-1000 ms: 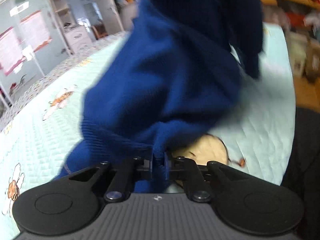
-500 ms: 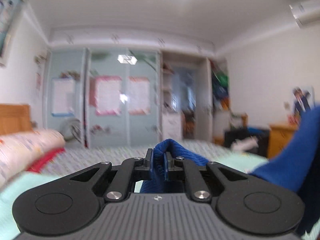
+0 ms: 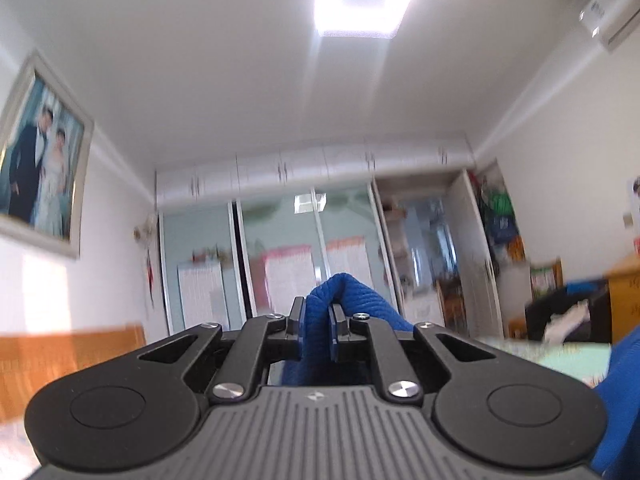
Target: Fold clothes
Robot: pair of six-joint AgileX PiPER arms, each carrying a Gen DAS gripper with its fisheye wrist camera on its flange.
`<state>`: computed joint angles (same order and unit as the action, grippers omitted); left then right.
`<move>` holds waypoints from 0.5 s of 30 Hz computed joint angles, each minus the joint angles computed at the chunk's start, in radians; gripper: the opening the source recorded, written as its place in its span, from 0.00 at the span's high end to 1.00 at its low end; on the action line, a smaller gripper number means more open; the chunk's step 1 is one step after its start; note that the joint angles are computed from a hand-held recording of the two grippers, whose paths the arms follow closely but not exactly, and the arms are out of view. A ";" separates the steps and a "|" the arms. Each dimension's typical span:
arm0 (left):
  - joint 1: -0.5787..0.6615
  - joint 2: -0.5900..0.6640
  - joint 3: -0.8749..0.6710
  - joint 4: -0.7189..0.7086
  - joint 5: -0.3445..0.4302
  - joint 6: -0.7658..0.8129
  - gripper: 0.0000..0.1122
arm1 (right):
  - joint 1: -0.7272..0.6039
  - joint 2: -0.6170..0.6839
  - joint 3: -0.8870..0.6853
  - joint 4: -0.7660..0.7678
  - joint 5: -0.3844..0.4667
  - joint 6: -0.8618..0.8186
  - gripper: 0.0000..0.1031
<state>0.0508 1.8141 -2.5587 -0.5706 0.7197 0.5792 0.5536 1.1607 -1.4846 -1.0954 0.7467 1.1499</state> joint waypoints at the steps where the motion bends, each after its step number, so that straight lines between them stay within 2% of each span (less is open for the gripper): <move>1: 0.011 -0.034 0.090 -0.014 -0.010 0.012 0.90 | -0.007 0.012 -0.001 0.046 -0.009 -0.029 0.85; 3: 0.037 -0.071 0.207 -0.033 0.007 0.007 0.90 | -0.007 0.040 -0.012 0.116 -0.004 -0.100 0.85; 4: 0.053 -0.069 0.216 -0.028 0.031 -0.022 0.90 | -0.002 0.055 -0.022 0.133 0.007 -0.125 0.85; 6: 0.086 -0.010 0.116 -0.011 0.116 -0.101 0.90 | 0.014 0.082 -0.047 0.134 0.025 -0.142 0.85; 8: 0.098 0.044 0.021 0.024 0.136 -0.183 0.90 | 0.021 0.101 -0.076 0.113 0.042 -0.130 0.85; 10: 0.110 0.021 0.086 -0.028 0.046 -0.138 0.90 | 0.020 0.110 -0.085 0.059 0.041 -0.070 0.85; 11: 0.110 -0.027 0.179 -0.056 -0.003 -0.083 0.89 | 0.019 0.105 -0.065 0.006 0.033 -0.018 0.85; 13: 0.081 -0.103 0.379 -0.118 -0.153 0.078 0.88 | 0.020 0.098 -0.015 -0.123 0.027 0.103 0.83; 14: 0.061 -0.130 0.474 -0.117 -0.198 0.115 0.87 | 0.021 0.101 0.017 -0.177 0.036 0.142 0.78; 15: 0.045 -0.141 0.529 -0.085 -0.208 0.113 0.87 | 0.018 0.111 0.043 -0.191 0.053 0.152 0.73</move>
